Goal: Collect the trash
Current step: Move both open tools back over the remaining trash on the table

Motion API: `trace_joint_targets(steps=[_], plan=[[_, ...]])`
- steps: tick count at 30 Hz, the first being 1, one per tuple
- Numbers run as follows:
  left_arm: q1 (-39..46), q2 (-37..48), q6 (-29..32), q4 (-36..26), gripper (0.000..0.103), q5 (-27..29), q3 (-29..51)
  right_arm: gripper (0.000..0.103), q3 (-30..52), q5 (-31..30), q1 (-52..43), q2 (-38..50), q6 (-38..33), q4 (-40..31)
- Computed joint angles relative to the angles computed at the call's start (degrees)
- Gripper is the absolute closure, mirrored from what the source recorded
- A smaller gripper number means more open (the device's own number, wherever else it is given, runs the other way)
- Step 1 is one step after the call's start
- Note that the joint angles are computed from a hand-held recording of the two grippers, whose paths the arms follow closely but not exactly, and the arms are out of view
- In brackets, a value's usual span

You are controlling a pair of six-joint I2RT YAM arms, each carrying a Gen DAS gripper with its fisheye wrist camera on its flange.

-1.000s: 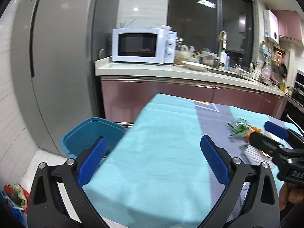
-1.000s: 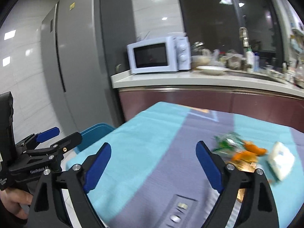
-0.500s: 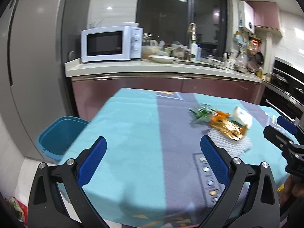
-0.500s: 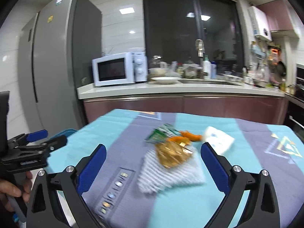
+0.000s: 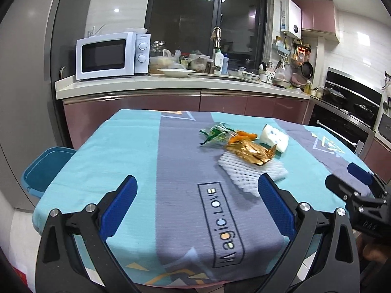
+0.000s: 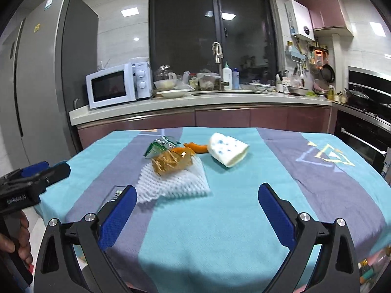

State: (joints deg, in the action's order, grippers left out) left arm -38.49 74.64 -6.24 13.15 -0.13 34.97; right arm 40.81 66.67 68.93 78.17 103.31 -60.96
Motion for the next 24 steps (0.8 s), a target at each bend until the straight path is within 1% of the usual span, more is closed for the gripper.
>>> trace_joint_targets(steps=[7, 11, 12, 14, 18, 24], plan=[[-2.1, 0.4, 1.3, 1.7, 0.006, -0.1, 0.1, 0.007, 0.0, -0.6, 1.6, 1.3, 7.3, -4.9], [-2.1, 0.9, 1.6, 2.3, 0.006, 0.3, 0.5, 0.007, 0.1, -0.3, 1.3, 1.1, 8.2, -6.3], [-2.0, 1.3, 1.6, 2.4, 0.006, 0.4, 0.6, 0.007, -0.1, -0.3, 1.0, 0.7, 7.4, -5.9], [-1.6, 1.8, 1.6, 2.7, 0.006, 0.7, 0.8, 0.007, 0.2, -0.2, 1.2, 1.3, 9.1, -7.3], [-1.2, 3.3, 1.9, 2.8, 0.006, 0.8, 1.8, 0.007, -0.4, 0.0, -0.2, -0.3, 6.3, -5.6], [-0.9, 6.0, 2.6, 3.7, 0.006, 1.1, 3.8, 0.007, -3.4, -0.1, -4.6, -5.5, -5.2, 2.5]])
